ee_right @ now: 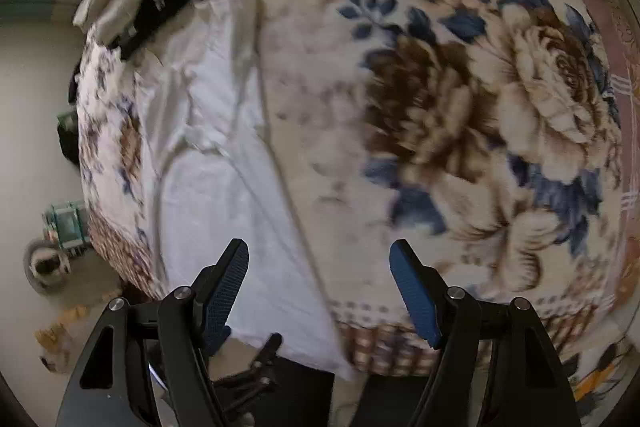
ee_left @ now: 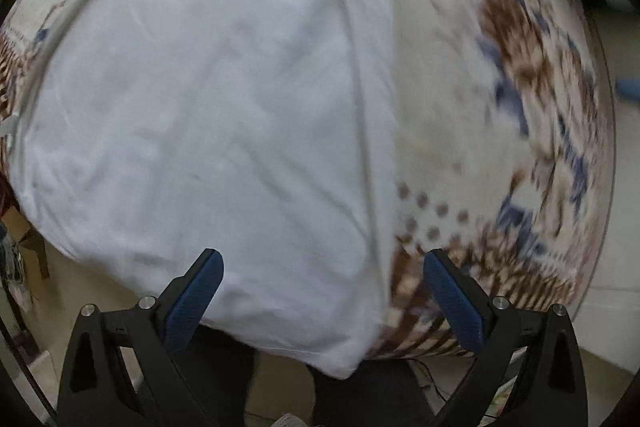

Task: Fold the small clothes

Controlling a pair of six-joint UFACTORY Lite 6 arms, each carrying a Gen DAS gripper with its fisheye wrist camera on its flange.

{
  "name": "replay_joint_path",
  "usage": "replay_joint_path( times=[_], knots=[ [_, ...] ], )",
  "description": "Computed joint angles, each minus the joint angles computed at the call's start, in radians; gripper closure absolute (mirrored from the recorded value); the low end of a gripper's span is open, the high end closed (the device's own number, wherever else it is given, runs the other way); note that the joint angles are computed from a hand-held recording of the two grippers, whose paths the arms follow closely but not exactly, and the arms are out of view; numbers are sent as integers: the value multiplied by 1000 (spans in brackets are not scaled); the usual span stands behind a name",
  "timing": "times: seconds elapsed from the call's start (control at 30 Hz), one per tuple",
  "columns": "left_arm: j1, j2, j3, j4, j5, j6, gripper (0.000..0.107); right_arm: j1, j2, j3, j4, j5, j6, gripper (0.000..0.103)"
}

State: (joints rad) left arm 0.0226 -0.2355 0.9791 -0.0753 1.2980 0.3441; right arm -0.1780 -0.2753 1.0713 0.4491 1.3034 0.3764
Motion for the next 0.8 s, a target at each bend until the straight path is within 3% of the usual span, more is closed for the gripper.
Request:
replay_joint_path(
  times=[0.1, 0.2, 0.33, 0.4, 0.43, 0.5, 0.57, 0.67, 0.8],
  knots=[
    [-137, -106, -191, 69, -110, -121, 4, -76, -24, -55, -9, 25, -86, 28],
    [-169, -163, -287, 109, -172, -187, 4, -135, 12, -69, -6, 0, -171, 28],
    [-161, -246, -326, 154, -213, -198, 9, -151, 227, 7, 109, -164, -295, 28],
    [-154, -269, -340, 174, -233, -179, 38, -115, 376, 107, 154, -230, -335, 28],
    [-139, -280, -341, 160, -236, -152, 46, -89, 481, 187, 197, -273, -379, 28],
    [-60, -296, -331, 105, -240, -49, 80, -46, 688, 390, 218, -274, -421, 28],
    [-11, -284, -297, 75, -232, 24, 99, -1, 881, 600, 232, -305, -432, 28],
    [49, -260, -235, 40, -207, 81, 104, 32, 1135, 914, 215, -301, -376, 29],
    [196, -154, -91, -26, -154, 183, 104, 61, 1437, 1332, 193, -249, -293, 40]
  ],
)
